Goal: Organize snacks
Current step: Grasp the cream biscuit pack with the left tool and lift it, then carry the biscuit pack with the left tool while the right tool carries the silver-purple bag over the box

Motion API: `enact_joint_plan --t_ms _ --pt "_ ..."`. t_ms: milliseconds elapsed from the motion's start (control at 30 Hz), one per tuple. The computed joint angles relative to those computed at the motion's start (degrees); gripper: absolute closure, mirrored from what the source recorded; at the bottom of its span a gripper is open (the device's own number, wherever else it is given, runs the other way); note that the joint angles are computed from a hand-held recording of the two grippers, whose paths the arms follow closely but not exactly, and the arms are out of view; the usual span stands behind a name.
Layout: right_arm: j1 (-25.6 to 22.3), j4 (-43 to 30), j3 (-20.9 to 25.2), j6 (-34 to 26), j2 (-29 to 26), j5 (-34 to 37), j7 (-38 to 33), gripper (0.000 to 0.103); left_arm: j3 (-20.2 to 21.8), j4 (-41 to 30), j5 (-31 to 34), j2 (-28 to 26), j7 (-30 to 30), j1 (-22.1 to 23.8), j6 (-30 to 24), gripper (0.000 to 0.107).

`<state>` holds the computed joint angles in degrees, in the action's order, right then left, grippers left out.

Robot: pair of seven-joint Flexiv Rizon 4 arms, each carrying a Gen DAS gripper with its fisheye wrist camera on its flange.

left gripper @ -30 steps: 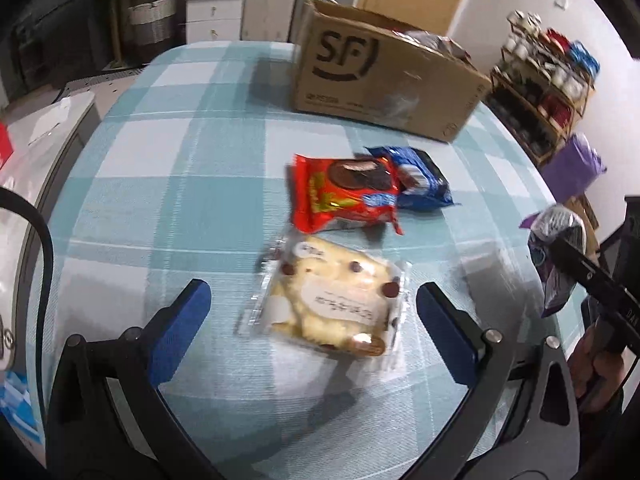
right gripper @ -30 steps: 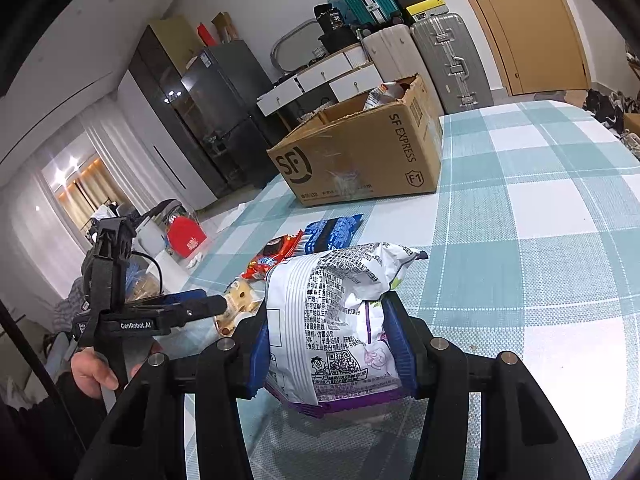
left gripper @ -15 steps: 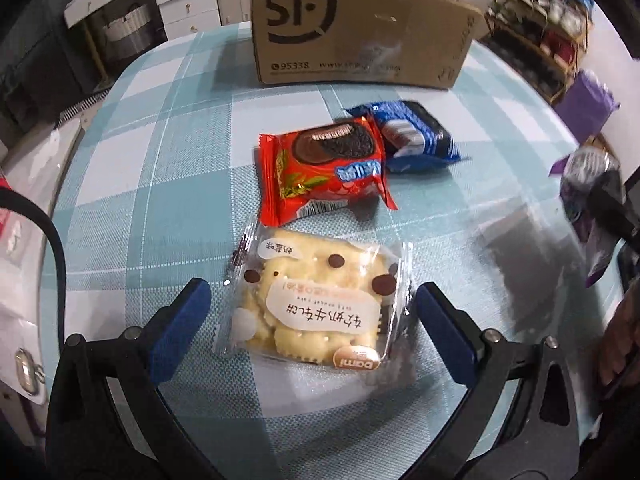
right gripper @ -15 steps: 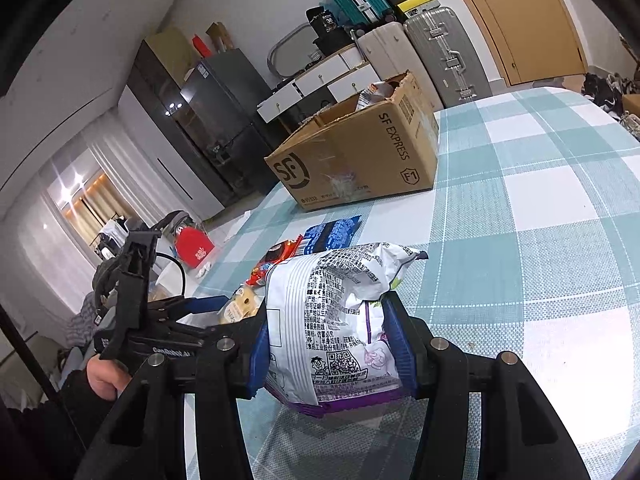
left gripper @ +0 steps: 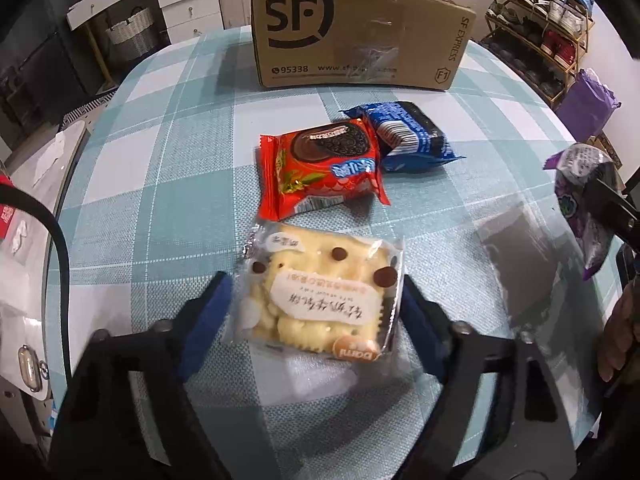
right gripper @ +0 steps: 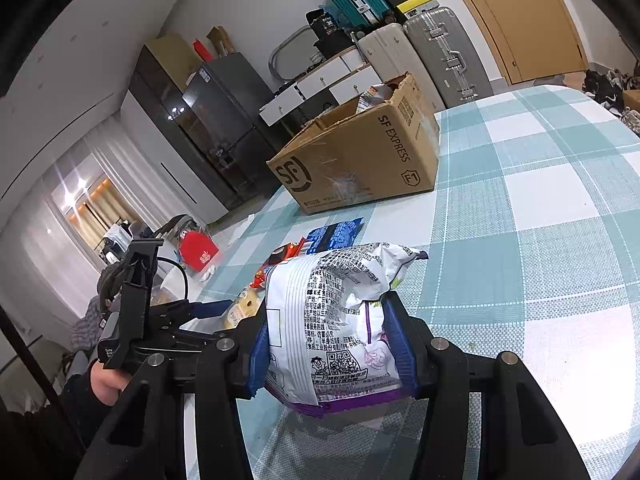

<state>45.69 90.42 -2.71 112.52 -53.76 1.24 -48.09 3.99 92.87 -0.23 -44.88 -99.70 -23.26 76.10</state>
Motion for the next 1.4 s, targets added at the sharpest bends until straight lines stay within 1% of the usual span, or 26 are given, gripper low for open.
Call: enact_joint_plan --t_ms 33,133,233,367,467,600,667,733,767,867,900,1067,1167,1233,1300,1367,1400 --pt "-0.08 -0.15 0.10 -0.01 -0.10 -0.04 0.03 0.051 -0.08 0.22 0.14 0.22 0.15 -0.05 0.09 0.042" --pt "-0.14 -0.37 0.14 0.04 -0.30 0.04 0.13 0.051 -0.90 0.88 0.06 0.71 1.02 0.49 0.19 0.044" --pt "-0.38 -0.21 0.40 0.56 -0.39 0.26 0.27 0.051 -1.03 1.23 -0.20 0.91 1.10 0.49 0.41 0.044" --pt "-0.26 -0.31 0.24 0.91 -0.56 0.74 0.37 0.051 -2.67 2.73 -1.50 1.64 1.59 1.44 1.26 0.045" --pt "-0.44 -0.50 0.38 0.81 -0.66 0.68 0.39 0.051 -1.60 3.89 -1.29 2.55 0.75 0.41 2.50 0.045" --pt "-0.10 -0.33 -0.02 0.63 -0.55 0.95 0.39 0.051 -1.57 6.85 -1.57 4.89 -0.18 0.03 6.19 0.045" --pt "1.14 -0.11 -1.45 0.64 -0.36 1.82 0.13 0.051 -1.89 8.32 -1.95 5.95 -0.44 0.10 8.22 0.044" --pt "3.45 0.68 -3.93 0.45 0.24 3.14 -0.76 0.051 -1.48 9.47 -2.42 6.99 -1.17 -0.45 9.91 0.044" --pt "4.26 1.11 -4.65 0.00 0.69 3.37 -1.26 0.051 -1.85 10.01 -2.73 7.54 -1.06 -0.26 10.33 0.044" --pt "3.81 2.35 -3.00 1.17 2.14 2.95 -2.10 0.051 -3.39 11.44 -3.70 9.10 -0.18 0.70 11.76 0.044" --pt "4.20 2.92 -3.15 1.48 2.91 3.25 -2.51 0.051 -3.57 11.93 -3.95 9.64 -0.05 0.79 12.45 0.044" --pt "7.28 4.94 -5.97 1.41 7.13 4.69 -6.12 0.051 -5.86 13.41 -6.04 12.40 1.21 2.57 14.47 0.044" --pt "7.82 5.08 -6.45 0.28 9.72 4.57 -7.98 0.051 -5.82 13.71 -6.81 14.70 1.63 2.60 15.19 0.044" --pt "7.66 4.77 -6.33 -0.65 11.25 4.05 -8.74 0.051 -5.22 13.37 -6.94 15.80 1.90 2.16 15.36 0.044" --pt "6.33 3.94 -4.98 -1.70 12.68 2.36 -9.27 0.051 -4.38 12.72 -6.84 17.09 2.15 1.67 15.37 0.044" --pt "5.39 2.96 -4.23 -2.94 13.82 0.87 -9.53 0.051 -4.94 11.84 -6.90 18.24 3.24 2.32 14.47 0.044" --pt "3.83 2.16 -2.58 -3.85 14.37 -0.54 -9.36 0.051 -5.20 11.42 -6.85 18.86 3.79 2.64 14.26 0.044"
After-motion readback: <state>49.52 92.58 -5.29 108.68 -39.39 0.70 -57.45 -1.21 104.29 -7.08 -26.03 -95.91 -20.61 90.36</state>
